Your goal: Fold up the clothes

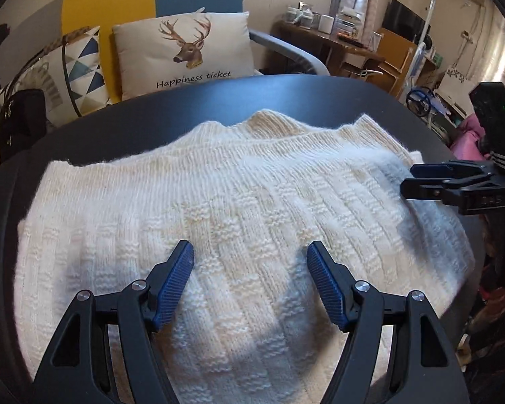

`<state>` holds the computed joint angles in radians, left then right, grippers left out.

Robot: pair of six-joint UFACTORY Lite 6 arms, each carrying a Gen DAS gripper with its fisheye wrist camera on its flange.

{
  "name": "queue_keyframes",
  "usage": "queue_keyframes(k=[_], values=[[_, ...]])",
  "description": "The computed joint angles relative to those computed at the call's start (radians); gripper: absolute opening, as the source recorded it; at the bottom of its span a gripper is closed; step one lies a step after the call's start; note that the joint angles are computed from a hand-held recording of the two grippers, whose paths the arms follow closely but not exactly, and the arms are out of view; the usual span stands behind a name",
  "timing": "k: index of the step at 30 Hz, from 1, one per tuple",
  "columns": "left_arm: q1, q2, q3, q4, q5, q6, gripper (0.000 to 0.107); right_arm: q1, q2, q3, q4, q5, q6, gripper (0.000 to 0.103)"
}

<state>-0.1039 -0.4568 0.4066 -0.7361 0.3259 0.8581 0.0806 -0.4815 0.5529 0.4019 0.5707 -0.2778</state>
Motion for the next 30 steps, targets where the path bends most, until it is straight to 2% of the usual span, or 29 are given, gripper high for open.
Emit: queue_keyframes(k=[1,4,7,12,16,21,23,27,30], values=[[0.006,-0.013,-0.012,-0.023,0.000,0.035,0.073,-0.028,-0.020,-0.002,-0.020,0.029,-0.013,0.078],[0.086,-0.054,-0.007,-0.156,0.091,0.190,0.073,-0.076,-0.057,0.006,-0.051,0.074,-0.043,0.078],[0.165,-0.059,0.018,-0.224,0.136,0.267,0.073,-0.133,-0.053,0.052,0.060,0.102,-0.169,0.078],[0.201,0.123,0.093,-0.178,0.095,0.242,0.073,-0.137,0.148,0.174,0.146,0.053,-0.263,0.078],[0.230,0.072,0.048,-0.247,0.113,0.356,0.073,-0.137,0.363,0.268,0.082,0.021,-0.207,0.078],[0.428,0.012,0.061,-0.330,0.286,0.487,0.073,-0.132,0.320,0.250,0.177,0.013,-0.276,0.078],[0.502,0.053,0.086,-0.351,0.309,0.530,0.073,-0.084,0.339,0.263,0.121,-0.030,-0.213,0.078],[0.579,0.222,0.160,-0.269,0.247,0.469,0.073,-0.016,0.478,0.328,-0.092,-0.098,0.026,0.078],[0.689,0.237,0.167,-0.334,0.358,0.571,0.073,0.020,0.478,0.336,-0.148,-0.110,0.098,0.080]])
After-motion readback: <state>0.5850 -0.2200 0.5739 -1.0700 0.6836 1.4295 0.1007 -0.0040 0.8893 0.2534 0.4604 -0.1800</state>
